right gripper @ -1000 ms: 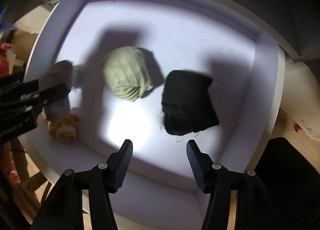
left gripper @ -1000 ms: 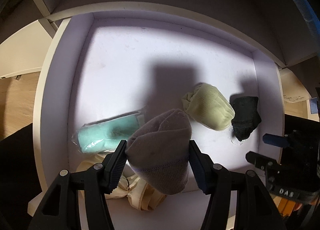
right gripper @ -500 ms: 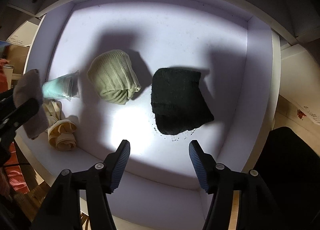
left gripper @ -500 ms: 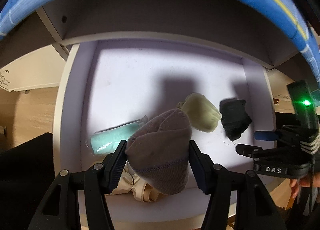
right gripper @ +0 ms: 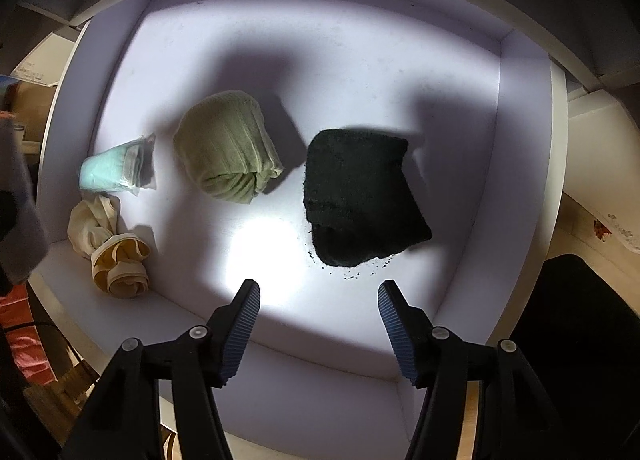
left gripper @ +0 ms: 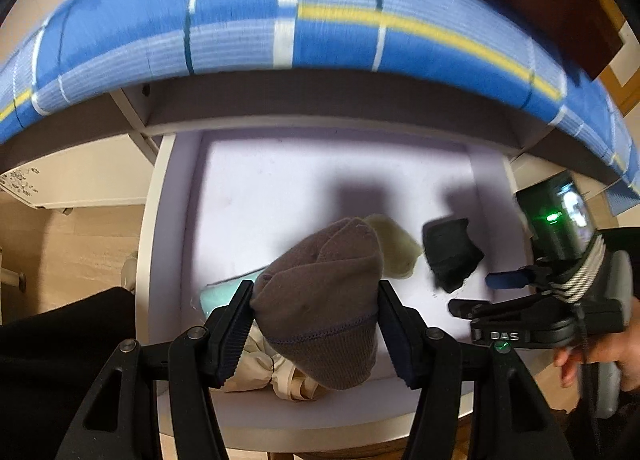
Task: Organize soft objects
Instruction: 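Lift the mauve sock with the left gripper up over the gold tray, then lower the mauve sock beside the pale blue sock and open the left gripper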
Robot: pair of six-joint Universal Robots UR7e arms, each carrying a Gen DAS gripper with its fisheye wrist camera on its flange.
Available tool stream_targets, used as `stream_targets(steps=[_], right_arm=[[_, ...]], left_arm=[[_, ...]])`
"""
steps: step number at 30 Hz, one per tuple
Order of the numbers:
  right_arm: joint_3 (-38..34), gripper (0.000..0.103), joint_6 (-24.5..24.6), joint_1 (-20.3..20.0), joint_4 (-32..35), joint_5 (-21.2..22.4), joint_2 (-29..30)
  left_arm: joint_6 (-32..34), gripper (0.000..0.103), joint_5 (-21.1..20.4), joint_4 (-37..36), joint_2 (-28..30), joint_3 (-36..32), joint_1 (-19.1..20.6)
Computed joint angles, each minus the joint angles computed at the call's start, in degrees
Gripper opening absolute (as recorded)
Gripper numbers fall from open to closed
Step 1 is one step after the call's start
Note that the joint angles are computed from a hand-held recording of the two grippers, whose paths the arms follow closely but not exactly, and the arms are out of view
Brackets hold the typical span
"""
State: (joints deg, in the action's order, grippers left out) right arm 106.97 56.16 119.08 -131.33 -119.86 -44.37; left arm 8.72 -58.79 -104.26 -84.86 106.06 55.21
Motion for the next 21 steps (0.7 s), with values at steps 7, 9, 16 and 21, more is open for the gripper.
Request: stream_targets(steps=[7, 9, 16, 21], right_arm=[[0.7, 0.063, -0.2, -0.5, -1.0, 0.5, -0.1], [1.1, 0.063, -0.4, -0.7, -1.5, 0.5, 0.0], [1.7, 0.064, -0.6, -1.3, -2.9, 1.0, 0.0], [1.7, 0.064, -1.0, -1.3, -3.2, 1.2, -0.3]], left_arm=[[3.1, 0.06, -3.1, -0.4, -2.8, -1.1, -2.2], [3.8, 0.06, -4.2, 0.4, -3.3, -1.9, -2.7], [4.9, 0.06, -9.6, 1.4, -2.9, -7.9, -5.6], [4.9, 0.06, -13.6, 0.3, -0.1, -13.4, -7.6]])
